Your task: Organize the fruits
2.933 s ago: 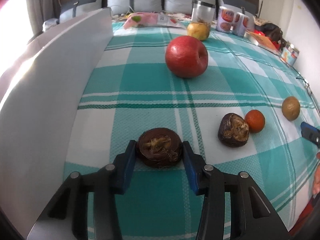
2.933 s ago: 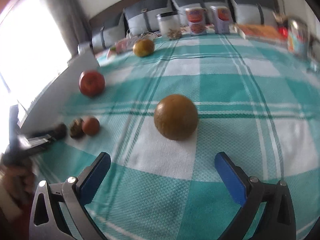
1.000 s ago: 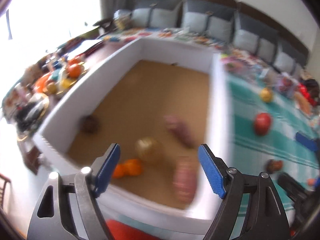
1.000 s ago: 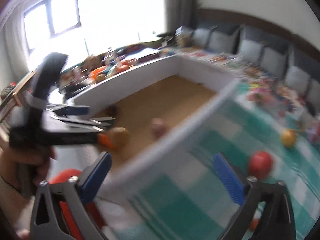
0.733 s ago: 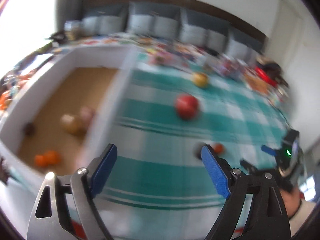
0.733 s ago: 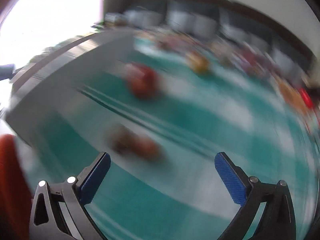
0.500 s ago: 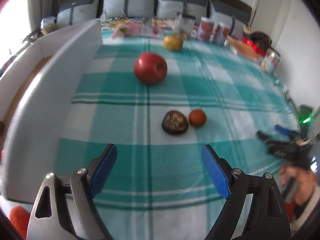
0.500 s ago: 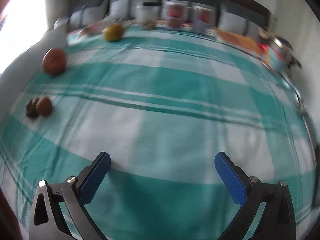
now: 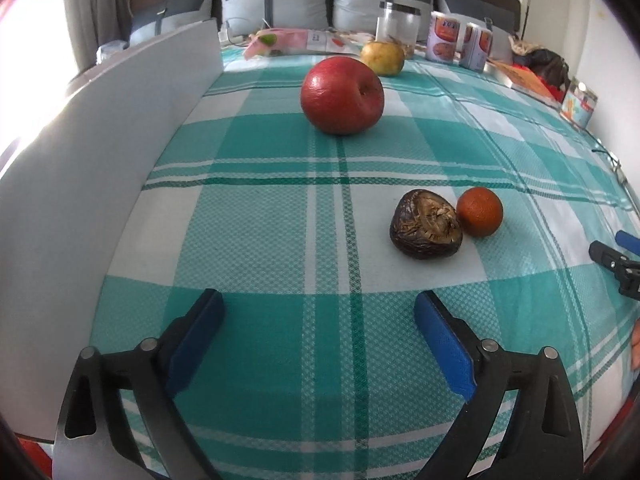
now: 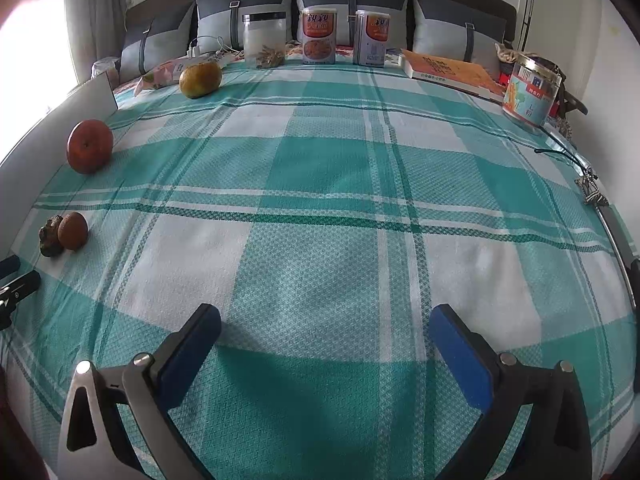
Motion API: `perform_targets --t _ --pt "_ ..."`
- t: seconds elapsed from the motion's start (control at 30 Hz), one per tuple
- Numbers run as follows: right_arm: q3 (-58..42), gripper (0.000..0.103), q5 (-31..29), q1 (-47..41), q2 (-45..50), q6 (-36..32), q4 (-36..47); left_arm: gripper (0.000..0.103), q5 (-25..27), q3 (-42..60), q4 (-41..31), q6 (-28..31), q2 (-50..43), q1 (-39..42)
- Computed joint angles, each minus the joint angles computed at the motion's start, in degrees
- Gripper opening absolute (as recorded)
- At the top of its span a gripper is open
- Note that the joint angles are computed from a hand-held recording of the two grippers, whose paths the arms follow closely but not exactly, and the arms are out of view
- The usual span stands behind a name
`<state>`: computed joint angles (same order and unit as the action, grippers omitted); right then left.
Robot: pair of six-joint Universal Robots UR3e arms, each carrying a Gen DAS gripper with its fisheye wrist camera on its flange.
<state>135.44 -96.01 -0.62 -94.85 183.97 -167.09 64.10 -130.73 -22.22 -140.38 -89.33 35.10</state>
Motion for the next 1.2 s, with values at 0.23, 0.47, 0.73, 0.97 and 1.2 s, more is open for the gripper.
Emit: perform_targets --t 0.23,0.47,0.73,0.97,1.2 --pt "-0.30 0.103 -0.93 0.18 0.66 -0.49 -0.67 0.097 0.21 0.03 1.19 -0.35 -0.76 -0.30" --pt "0.26 0.103 1.52 -1.67 -0.04 -0.70 -0.22 0.097 0.16 0.01 1.14 -0.27 -0.74 -0.24" --pt "0.32 0.103 1.58 -1.67 -0.02 -0.67 -0.30 0.097 0.16 -0.07 1.19 -0.25 -0.71 -0.22" --pt "0.35 0.103 1.64 -1.72 0.03 -0.70 -0.42 0.097 0.08 -0.24 1.22 -0.13 -0.61 -0.10" --pt "0.36 0.103 1.61 -1.64 0.04 -0.64 -0.43 0.097 0.11 -0.20 1.34 -0.19 -0.72 -0.17"
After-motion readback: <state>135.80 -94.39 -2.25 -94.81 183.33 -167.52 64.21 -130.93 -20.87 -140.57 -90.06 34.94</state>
